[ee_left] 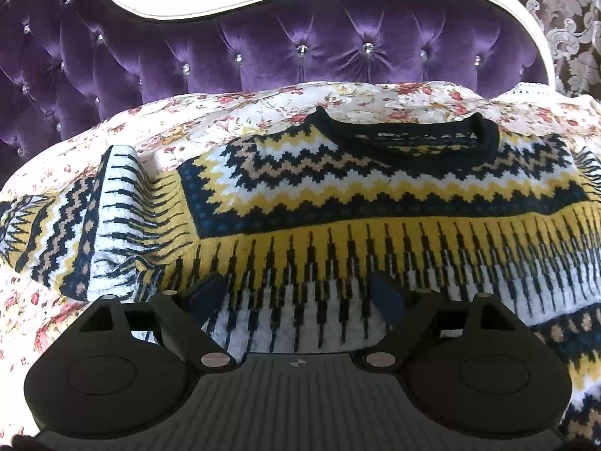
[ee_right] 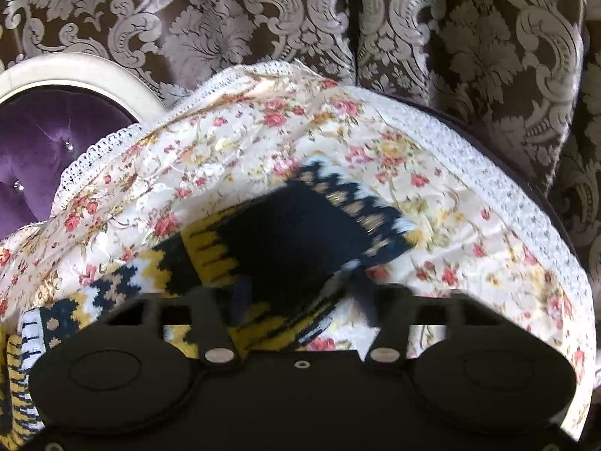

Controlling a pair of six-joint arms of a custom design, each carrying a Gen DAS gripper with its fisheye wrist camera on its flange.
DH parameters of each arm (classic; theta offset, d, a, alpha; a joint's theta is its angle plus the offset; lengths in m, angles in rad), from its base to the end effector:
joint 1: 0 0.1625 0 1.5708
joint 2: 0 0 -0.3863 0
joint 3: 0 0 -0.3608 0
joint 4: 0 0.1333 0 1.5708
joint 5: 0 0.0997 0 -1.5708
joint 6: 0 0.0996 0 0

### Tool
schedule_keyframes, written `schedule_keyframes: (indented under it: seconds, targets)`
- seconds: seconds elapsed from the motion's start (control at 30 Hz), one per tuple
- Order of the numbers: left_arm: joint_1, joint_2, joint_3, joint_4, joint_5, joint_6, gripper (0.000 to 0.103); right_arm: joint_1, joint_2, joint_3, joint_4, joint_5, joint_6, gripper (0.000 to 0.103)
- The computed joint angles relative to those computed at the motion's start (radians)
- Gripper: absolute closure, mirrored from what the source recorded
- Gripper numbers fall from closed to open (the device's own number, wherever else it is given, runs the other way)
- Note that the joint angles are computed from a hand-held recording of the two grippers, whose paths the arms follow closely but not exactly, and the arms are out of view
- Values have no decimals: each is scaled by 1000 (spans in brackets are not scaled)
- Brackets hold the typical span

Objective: Fold small clothes
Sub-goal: 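Grasp the sweater cuff with the right gripper and lift it toward the body, then lay the held sleeve across the sweater body and open the right gripper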

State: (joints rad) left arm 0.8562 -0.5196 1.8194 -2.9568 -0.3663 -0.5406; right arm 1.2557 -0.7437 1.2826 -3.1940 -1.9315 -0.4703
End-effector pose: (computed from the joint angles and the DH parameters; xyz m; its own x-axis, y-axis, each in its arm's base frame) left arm -0.1792 -0.5519 -0.0203 -0.6131 -0.2381 -0.7532 0.3934 0.7348 -0.5525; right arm -0.1307 -0.7178 0.2834 -0.7725 0.3215 0.5477 -0.2301 0.6621 -0.7132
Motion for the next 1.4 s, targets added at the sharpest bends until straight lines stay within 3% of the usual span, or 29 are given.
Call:
schedule_keyframes:
  seconds: [0.27,0.4,0.53,0.63,0.8,1.1,1.23,1.4]
  targets:
    - [8,-45,14,35,-54,-40,20,34,-64,59,-43,-8,-29,83]
    - [-3,-86,44,68,-66,-74,20,76,-115,99,-82,-49,-54,83]
    - [-21,-139,96,80,-58,-104,20,134,-159,143,-113,-77,-75,83]
    - [-28,-186,135,101,-59,-127,20,194,-174,188,-165,-74,-155,83]
    - [-37,-275,219,114,-53,-156,20,305,-185,267,-158,-19,-224,83]
    - [-32,-408,345,158,-30,-210,20,449,-55,352,-105,106,-216,83]
    - [-25,-454,390,167,-25,-233,20,470,39,349,-72,120,-216,83]
    - [-15,-484,430,148,-29,-241,20,476,162,341,-91,92,-287,83]
